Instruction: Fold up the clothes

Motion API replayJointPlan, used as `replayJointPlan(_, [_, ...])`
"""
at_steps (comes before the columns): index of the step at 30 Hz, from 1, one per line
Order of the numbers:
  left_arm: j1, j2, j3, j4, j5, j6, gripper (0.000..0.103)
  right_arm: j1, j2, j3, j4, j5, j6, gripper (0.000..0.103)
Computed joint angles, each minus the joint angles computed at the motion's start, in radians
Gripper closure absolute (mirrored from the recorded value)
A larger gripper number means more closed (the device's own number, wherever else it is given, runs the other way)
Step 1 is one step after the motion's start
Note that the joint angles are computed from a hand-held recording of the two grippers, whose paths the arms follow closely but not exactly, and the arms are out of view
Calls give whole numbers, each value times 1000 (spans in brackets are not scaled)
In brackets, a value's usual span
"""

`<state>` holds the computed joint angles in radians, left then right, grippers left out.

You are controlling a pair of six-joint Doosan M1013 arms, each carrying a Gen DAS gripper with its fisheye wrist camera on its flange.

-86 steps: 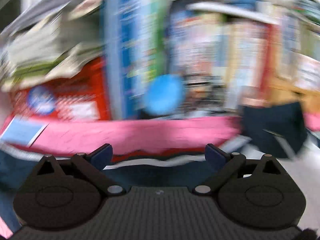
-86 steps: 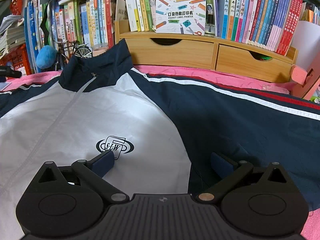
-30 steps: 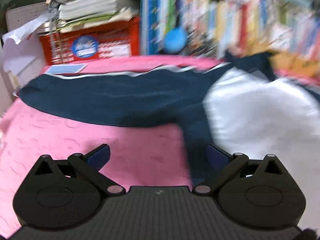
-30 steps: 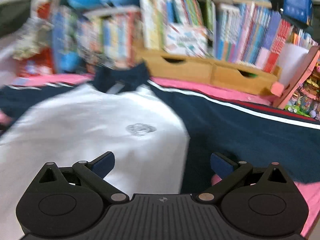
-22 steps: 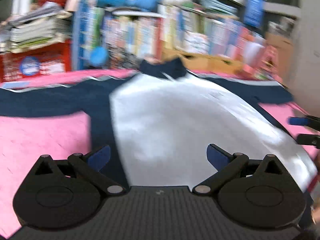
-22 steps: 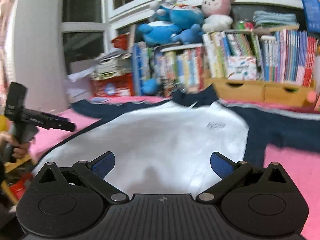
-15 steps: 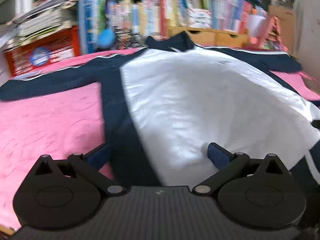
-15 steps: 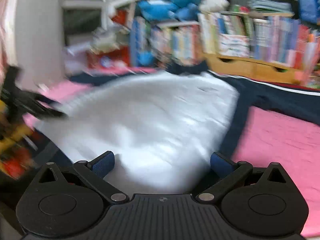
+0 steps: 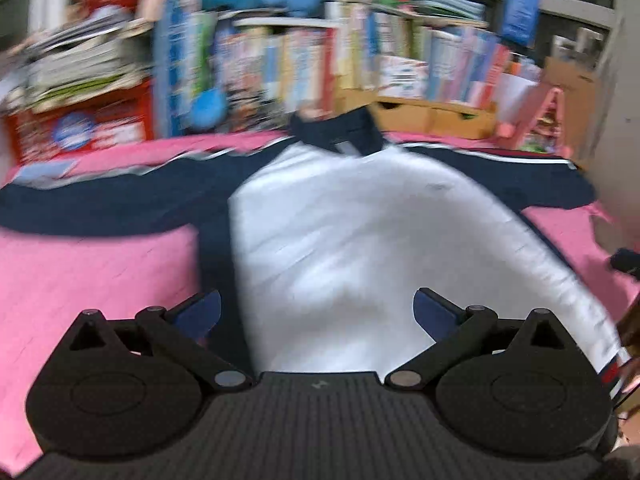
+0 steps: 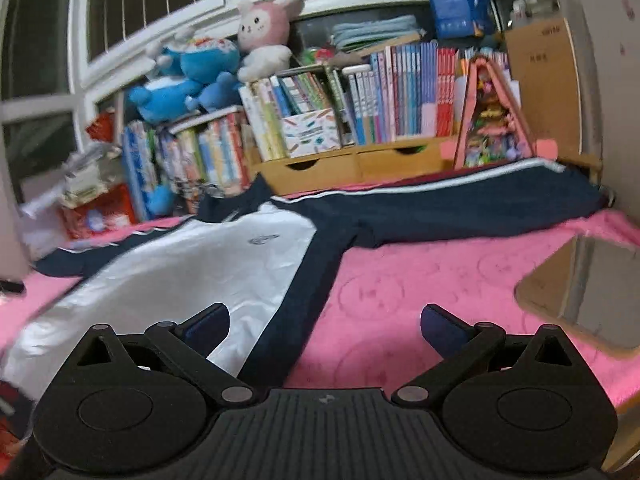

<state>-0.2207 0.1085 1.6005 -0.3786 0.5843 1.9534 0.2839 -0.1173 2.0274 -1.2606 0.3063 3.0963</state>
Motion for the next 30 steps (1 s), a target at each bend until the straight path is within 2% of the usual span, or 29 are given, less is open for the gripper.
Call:
replayJointPlan(3, [-62,77,-113,43,69,0,0,34,65,-51,-77,120,-31,0])
replayJointPlan(6, [-128,156,-219,82,108,54,0,38,119,-95,-65,177,-91,0])
replayJointPlan(11, [-236,315,-407,303,168,-66,0,13,167,-135,26,175,-166,0])
replayJointPlan(13, [-262,376,-475,361,187,-129,0,-5,179,-154,60,156,-207,0])
replayJointPlan(15, [-278,436,-548,393,229,-186,0,-17,196,-172,49,167,-203,0])
replayJointPlan(17, [-289,496,-619,433,281,-244,0,-34,216,-207,207,194,-316,0])
replayJointPlan(19, [-291,549,-685,440,318,-278,0,-58,222,-224,366,189,-420,0])
replayJointPlan(23, [-281,655,-847,450,395,-376,0,-97,206,-203,472,108,-438,0])
replayJointPlan(25, [-274,718,-959,463,453,-441,0,-104,210,-210,536,113,-478,0])
replayJointPlan(27, [-268,787,-1084,474,517,-499,0,-100,213,-215,542,127,-493,0])
replayJointPlan(30, [-265,839,-1175,492,541,-529,0,-96,215,-218,547,134,-514,0])
